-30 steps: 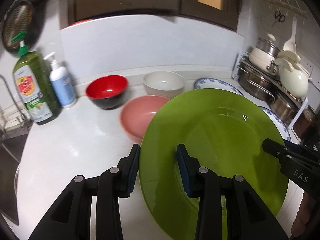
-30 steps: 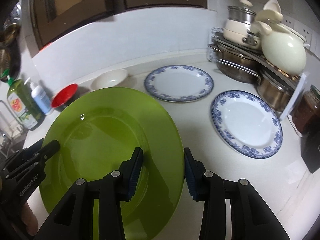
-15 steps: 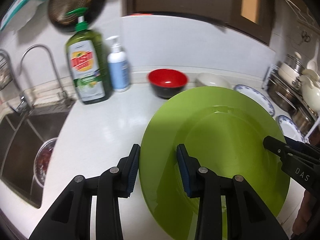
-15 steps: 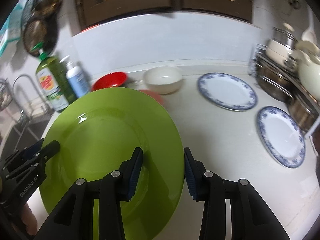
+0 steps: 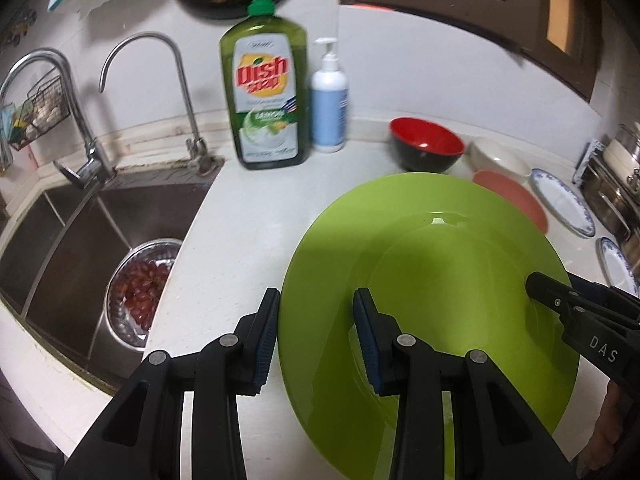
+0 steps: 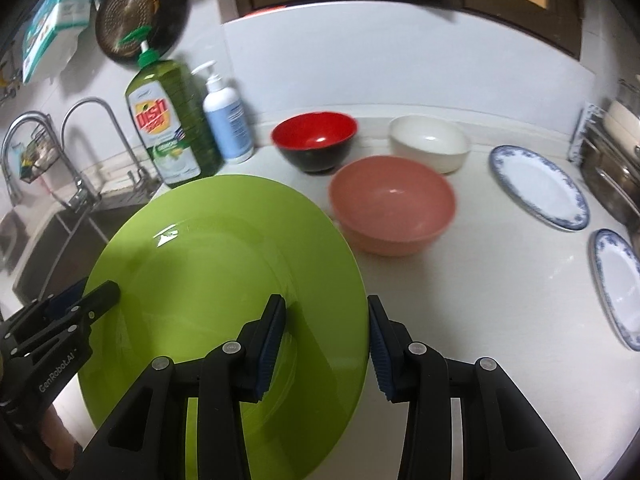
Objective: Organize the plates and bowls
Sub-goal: 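Lift the green plate with both grippers and carry it toward the sink, then lower the green plate onto the counter and open both grippers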
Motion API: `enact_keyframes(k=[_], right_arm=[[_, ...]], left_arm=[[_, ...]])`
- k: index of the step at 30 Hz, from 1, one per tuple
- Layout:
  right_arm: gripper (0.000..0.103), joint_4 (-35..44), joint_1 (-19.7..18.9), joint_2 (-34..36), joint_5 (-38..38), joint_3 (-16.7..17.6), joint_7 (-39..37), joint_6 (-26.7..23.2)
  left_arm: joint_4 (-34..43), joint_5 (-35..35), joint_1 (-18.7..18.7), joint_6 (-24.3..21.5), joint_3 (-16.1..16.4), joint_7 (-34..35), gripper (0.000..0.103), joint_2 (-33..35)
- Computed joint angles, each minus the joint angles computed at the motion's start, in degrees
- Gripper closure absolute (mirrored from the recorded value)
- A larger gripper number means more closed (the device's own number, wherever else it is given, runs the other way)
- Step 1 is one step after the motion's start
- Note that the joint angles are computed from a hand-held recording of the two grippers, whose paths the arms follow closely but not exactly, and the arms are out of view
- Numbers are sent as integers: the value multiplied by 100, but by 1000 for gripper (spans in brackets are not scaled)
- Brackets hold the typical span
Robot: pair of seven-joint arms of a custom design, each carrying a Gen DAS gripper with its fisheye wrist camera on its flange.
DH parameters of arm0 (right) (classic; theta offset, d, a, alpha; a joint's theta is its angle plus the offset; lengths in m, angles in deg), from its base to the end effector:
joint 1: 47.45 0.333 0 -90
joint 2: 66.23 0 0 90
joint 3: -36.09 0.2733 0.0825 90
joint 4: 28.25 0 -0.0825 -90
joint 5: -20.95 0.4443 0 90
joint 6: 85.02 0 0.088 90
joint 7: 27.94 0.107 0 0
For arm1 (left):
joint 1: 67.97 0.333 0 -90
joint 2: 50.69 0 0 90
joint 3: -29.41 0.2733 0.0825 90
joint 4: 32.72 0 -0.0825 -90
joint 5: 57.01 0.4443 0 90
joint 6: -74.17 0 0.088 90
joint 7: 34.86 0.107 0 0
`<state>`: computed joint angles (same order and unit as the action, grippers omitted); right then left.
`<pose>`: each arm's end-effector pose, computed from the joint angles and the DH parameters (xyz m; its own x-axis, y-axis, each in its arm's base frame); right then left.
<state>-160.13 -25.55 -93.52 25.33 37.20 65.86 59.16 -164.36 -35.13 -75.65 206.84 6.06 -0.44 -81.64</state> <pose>0.4922 0.2092 0.5552 0.3210 -0.9410 -0.1070 -0.7543 -0.1857 -0.6298 0.4436 -0.2773 0.5435 0.2298 -0.9731 0.0132 -0.7207 -0.1793 -0.6696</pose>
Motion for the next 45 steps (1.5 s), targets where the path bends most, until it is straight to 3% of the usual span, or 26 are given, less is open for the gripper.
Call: enact_keyframes(k=[22,45], right_arm=[[62,392,122,880,114,231,198,-235],[61,467,121,1036,57,303,248,-282]], left_arm=[[-424,-413,43,17,302,475,66,134],[-407,-597,39,-52,360,608,63,234]])
